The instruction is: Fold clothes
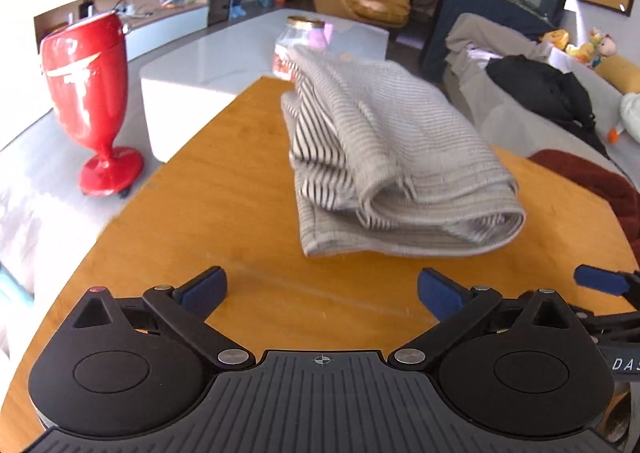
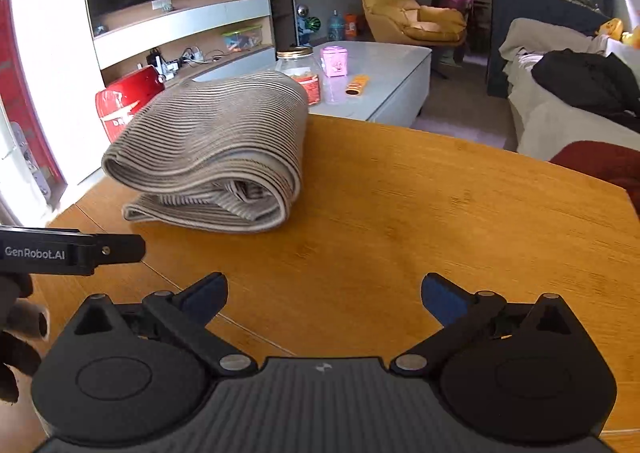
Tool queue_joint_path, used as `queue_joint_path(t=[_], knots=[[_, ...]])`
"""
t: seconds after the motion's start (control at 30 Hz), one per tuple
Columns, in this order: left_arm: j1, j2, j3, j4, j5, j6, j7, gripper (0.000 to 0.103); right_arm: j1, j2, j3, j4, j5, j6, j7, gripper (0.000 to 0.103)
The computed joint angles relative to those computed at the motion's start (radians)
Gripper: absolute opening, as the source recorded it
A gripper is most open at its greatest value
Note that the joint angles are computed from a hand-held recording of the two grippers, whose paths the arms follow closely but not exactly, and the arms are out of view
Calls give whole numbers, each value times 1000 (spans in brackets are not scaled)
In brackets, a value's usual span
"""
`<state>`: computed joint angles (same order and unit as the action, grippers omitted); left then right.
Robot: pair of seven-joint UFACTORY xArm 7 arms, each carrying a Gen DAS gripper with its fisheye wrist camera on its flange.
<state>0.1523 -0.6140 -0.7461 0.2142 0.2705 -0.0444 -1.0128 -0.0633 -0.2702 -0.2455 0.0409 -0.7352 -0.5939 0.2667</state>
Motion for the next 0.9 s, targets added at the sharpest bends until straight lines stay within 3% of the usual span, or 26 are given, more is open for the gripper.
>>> queue_joint_path(t=[0.07,0.13,0.27,0.47,0.9], knots=[[27,-73,-118,-6,-10,31,-78,103,-29,5,35,-24,84,-20,-77,103],[32,-110,-185,9,-5,88,-148,103,-21,4,14,-13,71,0,-61,103],[90,-156,-327,78,51,221,-252,103,-22,92,19,39,27,-54,-85,103],[67,-136,-299,90,100,251,-325,103,-44,107,87,47,106,-57,-98,103],[59,-87,-252,118,257,272,-437,103,-52,116,92,48,107,-65,-102,103]])
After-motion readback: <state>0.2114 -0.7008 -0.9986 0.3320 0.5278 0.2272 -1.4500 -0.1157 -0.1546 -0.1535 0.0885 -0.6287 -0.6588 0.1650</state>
